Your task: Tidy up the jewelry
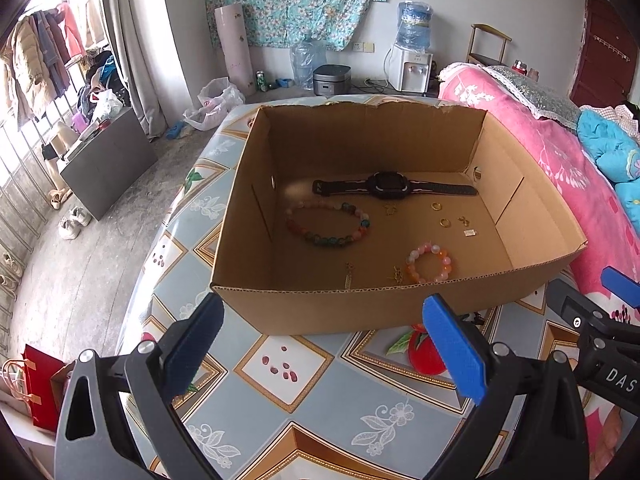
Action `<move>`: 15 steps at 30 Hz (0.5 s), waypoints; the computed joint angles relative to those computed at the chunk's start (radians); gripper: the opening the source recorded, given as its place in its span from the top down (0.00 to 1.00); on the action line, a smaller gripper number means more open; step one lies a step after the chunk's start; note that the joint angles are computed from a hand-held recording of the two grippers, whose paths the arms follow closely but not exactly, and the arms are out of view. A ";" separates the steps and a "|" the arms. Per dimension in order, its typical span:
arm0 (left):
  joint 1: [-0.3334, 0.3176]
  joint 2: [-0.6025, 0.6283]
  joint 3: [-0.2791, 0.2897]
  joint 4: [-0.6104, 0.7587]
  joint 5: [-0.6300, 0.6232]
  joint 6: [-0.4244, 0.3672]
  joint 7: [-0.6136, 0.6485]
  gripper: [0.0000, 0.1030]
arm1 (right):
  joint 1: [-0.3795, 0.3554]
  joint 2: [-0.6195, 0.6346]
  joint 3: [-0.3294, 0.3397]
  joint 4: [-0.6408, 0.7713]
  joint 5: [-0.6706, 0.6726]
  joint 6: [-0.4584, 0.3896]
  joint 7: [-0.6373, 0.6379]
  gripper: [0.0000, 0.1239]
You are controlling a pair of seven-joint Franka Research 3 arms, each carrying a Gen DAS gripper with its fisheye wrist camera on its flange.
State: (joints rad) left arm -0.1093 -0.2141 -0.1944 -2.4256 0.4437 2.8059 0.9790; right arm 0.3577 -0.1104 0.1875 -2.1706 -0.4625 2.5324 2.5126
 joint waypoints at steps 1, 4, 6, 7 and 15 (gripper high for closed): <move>-0.001 0.000 0.001 0.000 -0.002 0.000 0.002 0.05 | 0.000 0.000 0.000 0.000 0.000 0.001 0.001 0.23; -0.005 0.003 0.006 0.000 -0.015 0.001 0.011 0.05 | 0.000 0.000 0.000 0.000 -0.002 0.001 0.003 0.24; -0.007 0.003 0.010 -0.002 -0.028 0.000 0.019 0.05 | 0.000 0.001 0.000 0.000 -0.003 0.003 0.000 0.24; -0.009 0.001 0.013 -0.003 -0.035 0.000 0.025 0.05 | 0.000 0.002 0.000 0.002 -0.003 0.003 0.000 0.23; -0.011 0.003 0.014 -0.003 -0.059 -0.002 0.038 0.05 | 0.001 0.003 0.000 0.003 -0.006 0.006 0.001 0.23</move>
